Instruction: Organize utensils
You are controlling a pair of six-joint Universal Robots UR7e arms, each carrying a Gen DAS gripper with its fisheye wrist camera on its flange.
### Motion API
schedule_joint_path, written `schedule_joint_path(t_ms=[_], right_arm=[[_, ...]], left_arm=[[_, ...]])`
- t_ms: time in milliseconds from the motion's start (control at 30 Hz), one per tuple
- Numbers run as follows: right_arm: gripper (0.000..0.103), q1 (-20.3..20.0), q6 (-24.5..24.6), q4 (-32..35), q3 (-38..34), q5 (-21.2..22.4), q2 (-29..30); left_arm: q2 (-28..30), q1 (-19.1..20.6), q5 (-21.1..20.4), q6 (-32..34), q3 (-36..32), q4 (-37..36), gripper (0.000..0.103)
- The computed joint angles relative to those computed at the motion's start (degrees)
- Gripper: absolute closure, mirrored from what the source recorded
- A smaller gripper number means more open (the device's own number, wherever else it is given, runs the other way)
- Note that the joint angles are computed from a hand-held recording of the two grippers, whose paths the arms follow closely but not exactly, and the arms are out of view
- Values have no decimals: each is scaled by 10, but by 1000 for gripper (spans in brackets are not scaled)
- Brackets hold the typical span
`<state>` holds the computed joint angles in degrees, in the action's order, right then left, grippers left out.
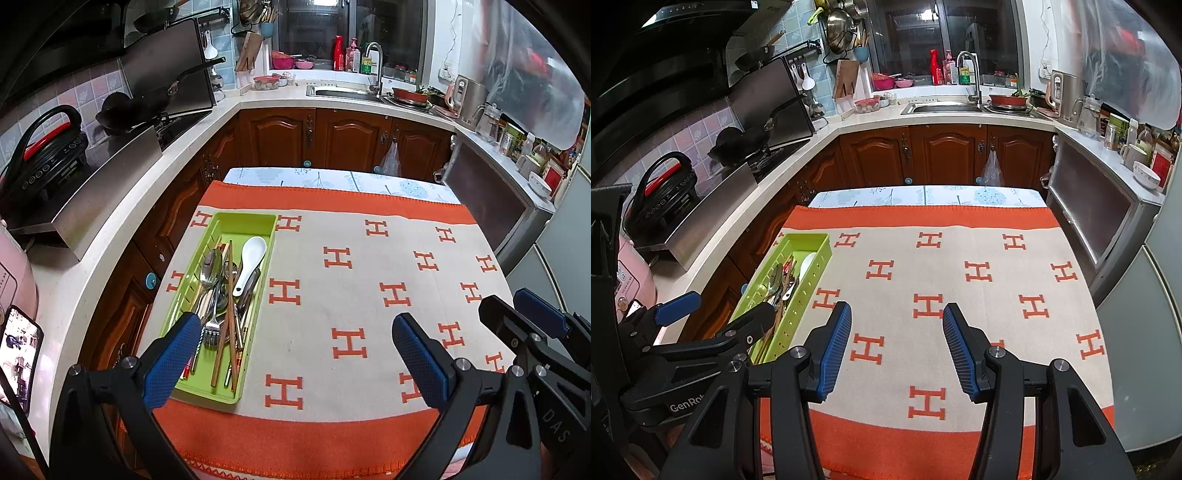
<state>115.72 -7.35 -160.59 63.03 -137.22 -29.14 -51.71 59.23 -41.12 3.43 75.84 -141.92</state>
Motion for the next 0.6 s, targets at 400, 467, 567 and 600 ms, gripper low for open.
schedule_joint_path(t_ms=[400, 467, 567, 600], right_arm=[[50, 0, 1, 4, -3, 1, -1], [50, 0, 1, 3, -2, 1, 0], [50, -1, 2, 4, -2, 2, -1], [50, -1, 3, 5, -2, 3, -1]], left_arm=[[1, 0, 1, 0, -2, 1, 1], [1, 0, 1, -1, -2, 2, 1], [1, 0, 1, -1, -2, 3, 1], [1, -1, 2, -2, -2, 3, 1]])
